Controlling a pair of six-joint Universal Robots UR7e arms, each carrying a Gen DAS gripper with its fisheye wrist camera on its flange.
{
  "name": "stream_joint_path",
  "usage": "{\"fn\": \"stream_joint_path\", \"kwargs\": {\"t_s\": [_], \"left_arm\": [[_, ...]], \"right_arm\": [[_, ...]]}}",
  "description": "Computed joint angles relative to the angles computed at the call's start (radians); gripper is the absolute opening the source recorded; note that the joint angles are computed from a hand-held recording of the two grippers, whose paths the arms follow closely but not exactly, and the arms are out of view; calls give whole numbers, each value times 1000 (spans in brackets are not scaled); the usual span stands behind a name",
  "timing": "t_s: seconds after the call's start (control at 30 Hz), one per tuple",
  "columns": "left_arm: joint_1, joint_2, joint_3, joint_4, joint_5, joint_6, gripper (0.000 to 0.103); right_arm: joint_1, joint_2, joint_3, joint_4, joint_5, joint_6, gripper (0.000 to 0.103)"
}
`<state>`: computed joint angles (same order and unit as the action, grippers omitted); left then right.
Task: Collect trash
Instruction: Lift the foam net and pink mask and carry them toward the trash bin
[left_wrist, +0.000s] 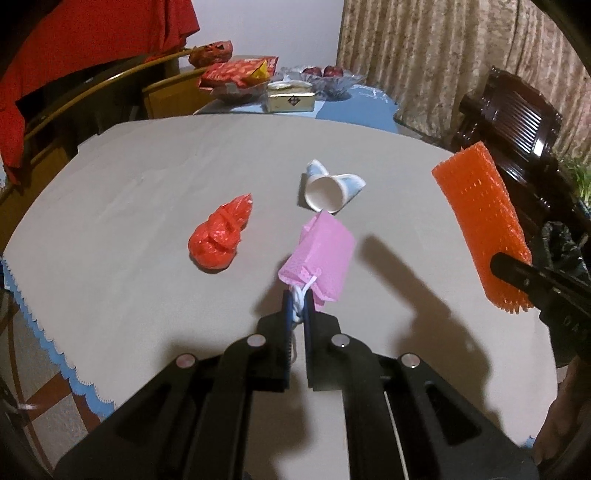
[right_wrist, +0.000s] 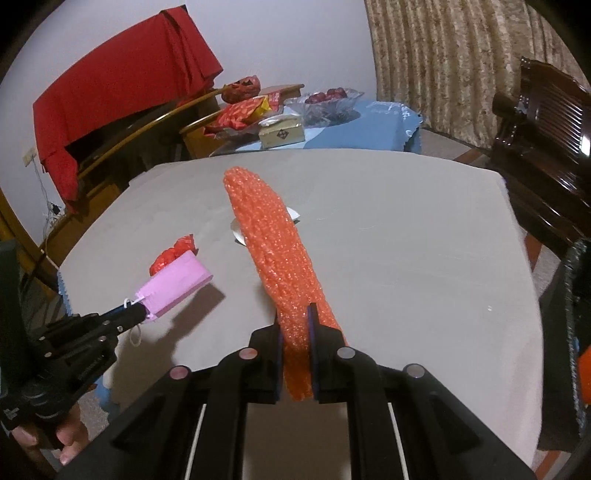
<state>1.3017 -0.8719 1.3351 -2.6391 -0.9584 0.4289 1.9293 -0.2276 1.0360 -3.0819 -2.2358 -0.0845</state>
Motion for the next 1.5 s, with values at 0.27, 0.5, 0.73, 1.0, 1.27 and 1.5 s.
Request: {"fn": "stream_joint_path", "kwargs": {"t_s": [0.27,0.5,0.73,1.0,1.27,1.5], "left_arm": [[-56,-53,101,-20,9,-20,5],[-110,-94,181,-42,13,-55,5],[-159,-122,235,-43,9,-90,5],[-224,-136,289,-52,5,-118,5],[-285,-114,306,-75,-4,-138,5],[-331,-84,309,-82,-7,-174,5]], "right_arm": [[15,-105,169,-88,-39,33,11],[25,-176,271,-150,-73,34,11],[34,-233,344,-213,-97,26,11],[40,-304,442,-304,-129,8,11],[33,-371,525,-373,-168,-19,11],[24,-435,594,-425,-198,-56,11]]}}
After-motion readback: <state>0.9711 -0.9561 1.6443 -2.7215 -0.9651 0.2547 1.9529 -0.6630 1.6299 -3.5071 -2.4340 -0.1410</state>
